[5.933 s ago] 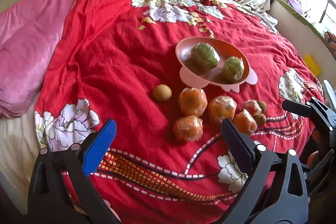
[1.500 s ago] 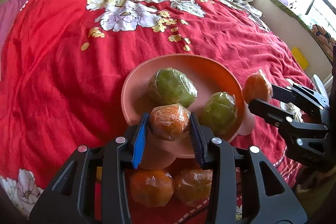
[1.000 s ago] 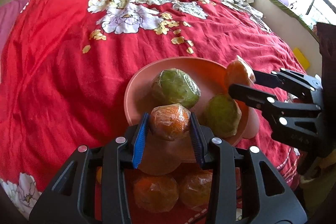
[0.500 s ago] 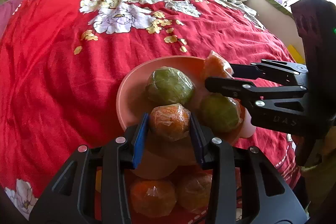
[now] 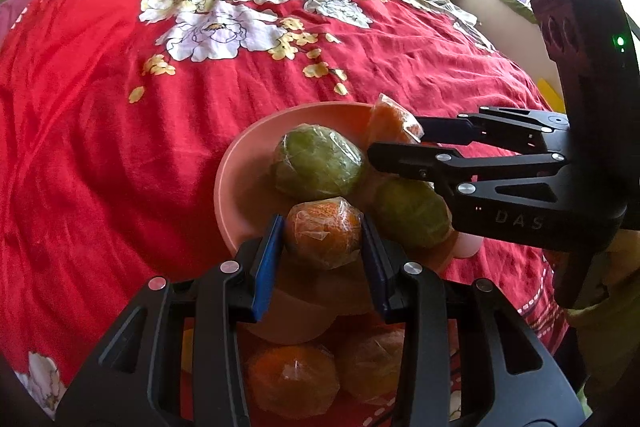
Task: Organize fruits
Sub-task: 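Lower the orange into the bowl with the left tool while the right tool releases its orange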
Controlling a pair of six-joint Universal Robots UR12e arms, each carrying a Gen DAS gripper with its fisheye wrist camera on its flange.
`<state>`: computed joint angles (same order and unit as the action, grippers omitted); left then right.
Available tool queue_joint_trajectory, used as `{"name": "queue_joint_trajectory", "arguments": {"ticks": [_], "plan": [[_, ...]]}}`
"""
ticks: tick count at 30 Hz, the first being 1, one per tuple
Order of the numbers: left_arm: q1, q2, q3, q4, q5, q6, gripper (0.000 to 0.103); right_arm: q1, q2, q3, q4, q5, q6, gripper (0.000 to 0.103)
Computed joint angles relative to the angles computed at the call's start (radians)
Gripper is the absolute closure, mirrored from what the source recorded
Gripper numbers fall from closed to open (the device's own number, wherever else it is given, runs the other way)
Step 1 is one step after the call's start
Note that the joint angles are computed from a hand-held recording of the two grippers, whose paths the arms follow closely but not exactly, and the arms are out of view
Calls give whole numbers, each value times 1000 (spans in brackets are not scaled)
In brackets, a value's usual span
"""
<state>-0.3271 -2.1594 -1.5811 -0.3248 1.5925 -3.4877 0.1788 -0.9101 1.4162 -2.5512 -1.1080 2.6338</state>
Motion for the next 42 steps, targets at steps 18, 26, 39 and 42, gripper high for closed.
{"name": "queue_joint_trajectory", "arguments": {"ticks": [18, 26, 39, 42], "plan": [[0, -3, 6, -9, -6, 6, 73, -1, 3, 0, -3, 4, 16, 61], [1, -3, 5, -7, -8, 4, 73, -1, 3, 0, -7, 7, 25, 58], [-2, -3, 6, -12, -4, 7, 73, -12, -13, 23, -37, 33, 47, 50], [-3, -3, 6, -12, -4, 5, 72, -12, -22, 40, -79, 11, 59, 41]]}}
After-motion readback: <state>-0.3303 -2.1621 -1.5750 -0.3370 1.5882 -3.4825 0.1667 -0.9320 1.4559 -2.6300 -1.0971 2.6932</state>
